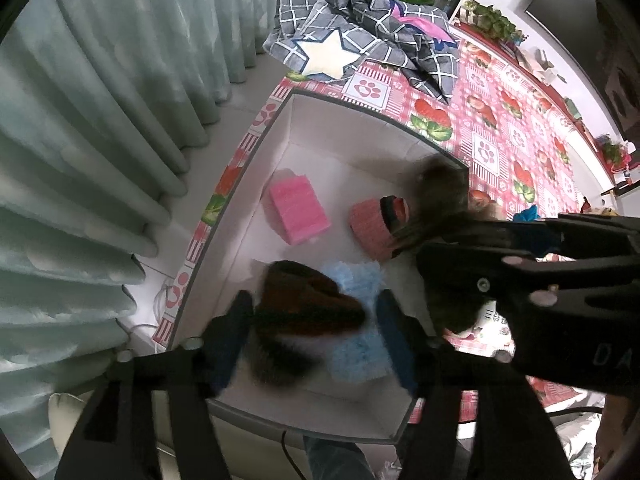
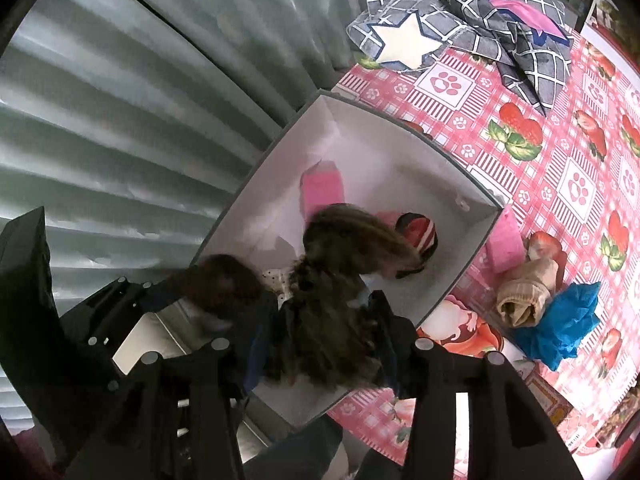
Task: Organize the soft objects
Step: 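Lower the knit sock into the box with the left tool while the right tool releases the leopard scrunchie, then move both tools back over the pile of soft items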
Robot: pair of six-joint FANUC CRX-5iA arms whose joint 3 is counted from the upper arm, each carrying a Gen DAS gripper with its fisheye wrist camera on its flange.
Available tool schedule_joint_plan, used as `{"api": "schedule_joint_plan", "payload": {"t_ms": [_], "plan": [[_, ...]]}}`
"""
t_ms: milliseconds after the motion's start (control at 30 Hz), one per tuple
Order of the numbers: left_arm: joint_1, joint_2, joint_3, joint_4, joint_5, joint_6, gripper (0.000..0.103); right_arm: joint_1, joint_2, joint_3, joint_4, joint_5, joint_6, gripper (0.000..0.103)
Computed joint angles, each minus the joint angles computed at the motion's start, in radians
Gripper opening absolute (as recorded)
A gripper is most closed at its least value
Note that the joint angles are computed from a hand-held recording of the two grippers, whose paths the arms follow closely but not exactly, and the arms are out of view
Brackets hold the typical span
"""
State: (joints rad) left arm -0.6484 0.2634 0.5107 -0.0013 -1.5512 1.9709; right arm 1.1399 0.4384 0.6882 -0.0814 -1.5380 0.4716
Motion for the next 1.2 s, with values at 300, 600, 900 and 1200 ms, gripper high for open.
{"api": "schedule_joint_plan", "payload": {"t_ms": [300, 600, 900, 1200], "plan": [[0.008, -0.010, -0.013, 0.001, 0.026, 0.051, 0.103, 0.002, -0.005, 0.000, 0.021, 0.005, -0.030, 0.098], [0.009, -0.014, -0.006, -0.012, 0.026, 0.075, 0.103, 0.010, -0.006, 0.009, 0.053, -0.037, -0.050, 0.102], [-0.006, -0.003, 0.025, -0.033, -0.004, 0.069, 0.103, 0.014, -0.032, -0.013, 0.057, -0.034, -0.073, 0.102], [-0.026, 0.017, 0.066, -0.037, -0.024, 0.061, 0.103, 0.020, -0.083, -0.067, 0.062, -0.021, -0.120, 0.102]]}}
